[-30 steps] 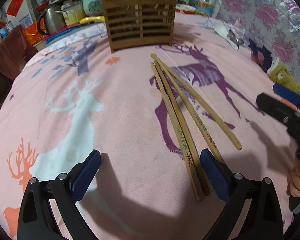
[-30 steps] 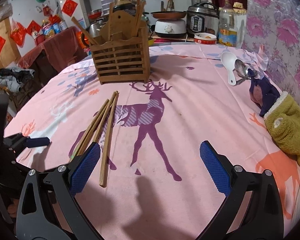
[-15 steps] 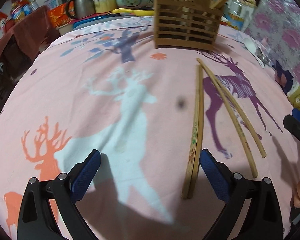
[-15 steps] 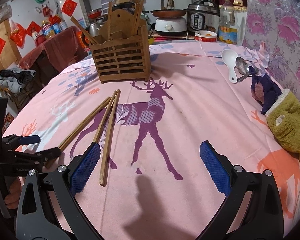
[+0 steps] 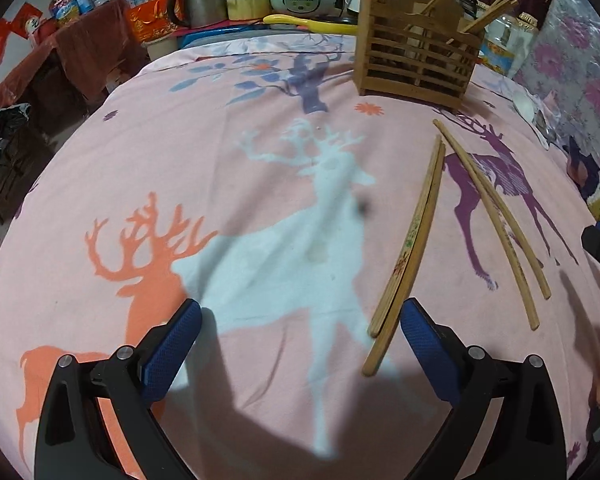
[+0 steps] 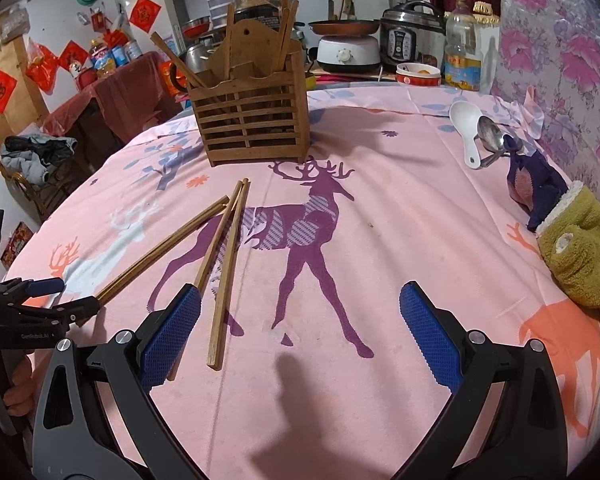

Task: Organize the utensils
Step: 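Move both tools back down toward the remaining chopsticks on the tablecloth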

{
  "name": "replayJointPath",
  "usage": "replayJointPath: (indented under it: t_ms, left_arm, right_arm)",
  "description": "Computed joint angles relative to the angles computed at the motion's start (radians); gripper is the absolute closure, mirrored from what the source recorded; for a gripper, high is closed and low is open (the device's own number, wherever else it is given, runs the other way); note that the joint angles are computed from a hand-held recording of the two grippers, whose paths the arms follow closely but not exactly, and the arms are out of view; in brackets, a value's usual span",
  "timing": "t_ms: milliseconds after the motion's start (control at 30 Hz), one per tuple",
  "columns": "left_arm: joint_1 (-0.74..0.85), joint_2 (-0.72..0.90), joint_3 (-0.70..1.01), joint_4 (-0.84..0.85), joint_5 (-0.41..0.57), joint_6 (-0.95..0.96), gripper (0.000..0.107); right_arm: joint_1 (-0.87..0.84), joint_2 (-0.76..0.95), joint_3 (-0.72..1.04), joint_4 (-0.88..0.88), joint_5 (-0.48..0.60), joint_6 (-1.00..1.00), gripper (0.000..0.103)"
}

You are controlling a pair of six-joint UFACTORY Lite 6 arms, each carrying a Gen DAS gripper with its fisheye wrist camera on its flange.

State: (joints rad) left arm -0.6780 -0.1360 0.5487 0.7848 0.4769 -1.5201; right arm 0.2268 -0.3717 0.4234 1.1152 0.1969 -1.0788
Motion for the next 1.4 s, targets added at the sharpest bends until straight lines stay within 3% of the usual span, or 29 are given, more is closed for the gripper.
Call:
replayJointPath:
  t_ms: [200,467,767,867,933,1167,1267,1400]
  left_arm:
    - [0.010,-0.082,-0.058,0.006,0.017,-0.031,0.009]
    - [-0.030,0.037,0.026,0.016,0.048,0.002,0.010]
    - [0.010,0.026,0.020,0.016,-0.006,0.024,0.012]
    - [0.058,-0.071,-0.042,-0.004,-0.086,0.057,0.012]
    - [0.044,-0.042,-0.025,0.030,-0.027,0.021,0.012]
    - [0.071,-0.002,0.000,-0.025,-0.061,0.110,0.010]
    - [-0.035,0.116,0.095,0.064,0.029,0.040,0.011]
    - [0.058,0.085,0.064,-0.002,-0.067,0.127,0.012]
  right_arm:
    - [0.015,-0.017,-0.010,-0.006,0.000,0.005,0.007]
    - [0.018,-0.013,-0.007,-0.024,0.002,0.021,0.007]
    - [0.017,0.005,0.000,0.002,0.009,-0.012,0.007]
    - [0.018,0.009,0.001,-0.001,0.008,-0.009,0.007]
    - [0.016,0.011,0.003,0.000,0.010,-0.012,0.007]
    - [0.012,0.007,-0.001,0.022,0.016,-0.035,0.007]
    - [0.016,0.002,-0.004,0.023,0.011,-0.040,0.007]
    - [0.007,0.007,-0.002,0.029,0.018,-0.042,0.008]
